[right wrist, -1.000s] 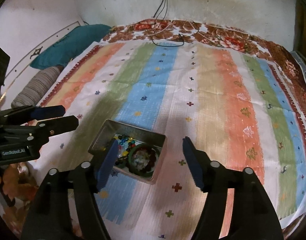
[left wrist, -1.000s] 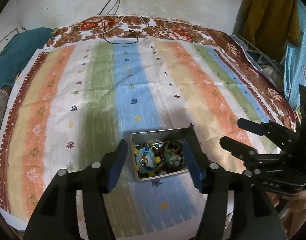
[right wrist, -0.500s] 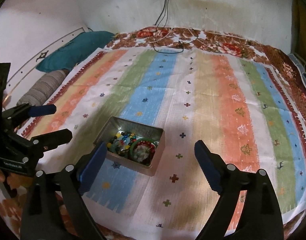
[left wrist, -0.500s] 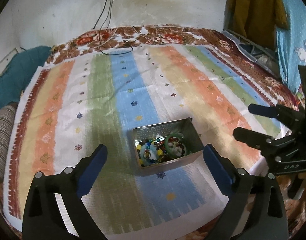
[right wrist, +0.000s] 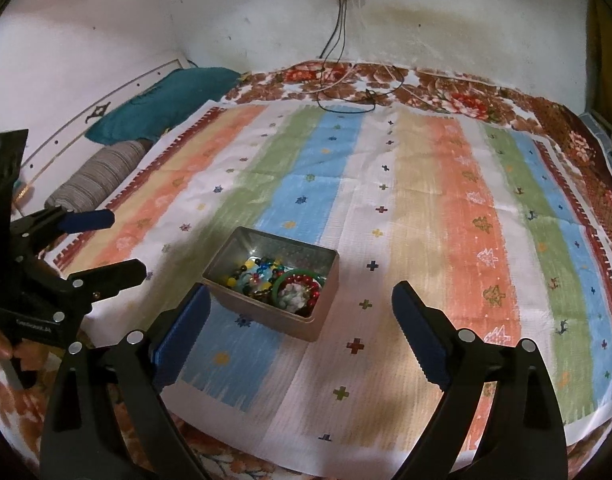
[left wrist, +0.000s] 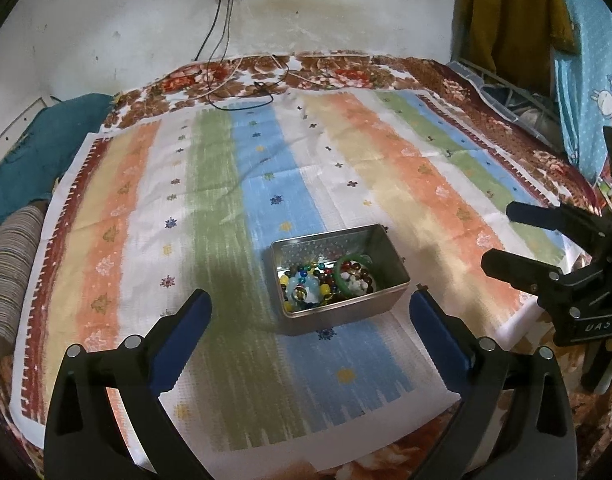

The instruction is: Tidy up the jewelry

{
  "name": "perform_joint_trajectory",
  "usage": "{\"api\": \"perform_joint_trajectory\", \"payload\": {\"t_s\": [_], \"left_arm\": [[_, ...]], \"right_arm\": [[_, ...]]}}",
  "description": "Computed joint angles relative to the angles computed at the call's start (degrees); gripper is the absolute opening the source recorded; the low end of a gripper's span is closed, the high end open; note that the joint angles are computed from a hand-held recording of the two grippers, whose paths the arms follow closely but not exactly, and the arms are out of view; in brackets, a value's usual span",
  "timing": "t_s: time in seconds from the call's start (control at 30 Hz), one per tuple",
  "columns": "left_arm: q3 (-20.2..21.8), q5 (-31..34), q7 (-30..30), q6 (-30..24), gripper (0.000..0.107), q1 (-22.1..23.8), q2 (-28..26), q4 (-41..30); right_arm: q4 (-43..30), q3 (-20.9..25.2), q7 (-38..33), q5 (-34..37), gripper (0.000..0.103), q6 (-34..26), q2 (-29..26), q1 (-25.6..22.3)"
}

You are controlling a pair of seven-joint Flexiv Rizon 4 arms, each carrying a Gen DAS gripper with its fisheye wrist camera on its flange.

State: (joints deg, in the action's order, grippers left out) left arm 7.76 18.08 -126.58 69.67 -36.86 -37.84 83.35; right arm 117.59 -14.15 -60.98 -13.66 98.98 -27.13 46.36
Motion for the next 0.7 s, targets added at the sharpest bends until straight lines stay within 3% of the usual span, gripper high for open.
{"api": "perform_joint_trajectory", "payload": {"t_s": [0.7], "left_arm": [[2.0,2.8,-2.5,2.7,0.097,-2.2,0.7,0.8]], "right_arm": [[1.8,-2.2,-0.3,2.8,0.093,1.2,1.2,3.3]]}}
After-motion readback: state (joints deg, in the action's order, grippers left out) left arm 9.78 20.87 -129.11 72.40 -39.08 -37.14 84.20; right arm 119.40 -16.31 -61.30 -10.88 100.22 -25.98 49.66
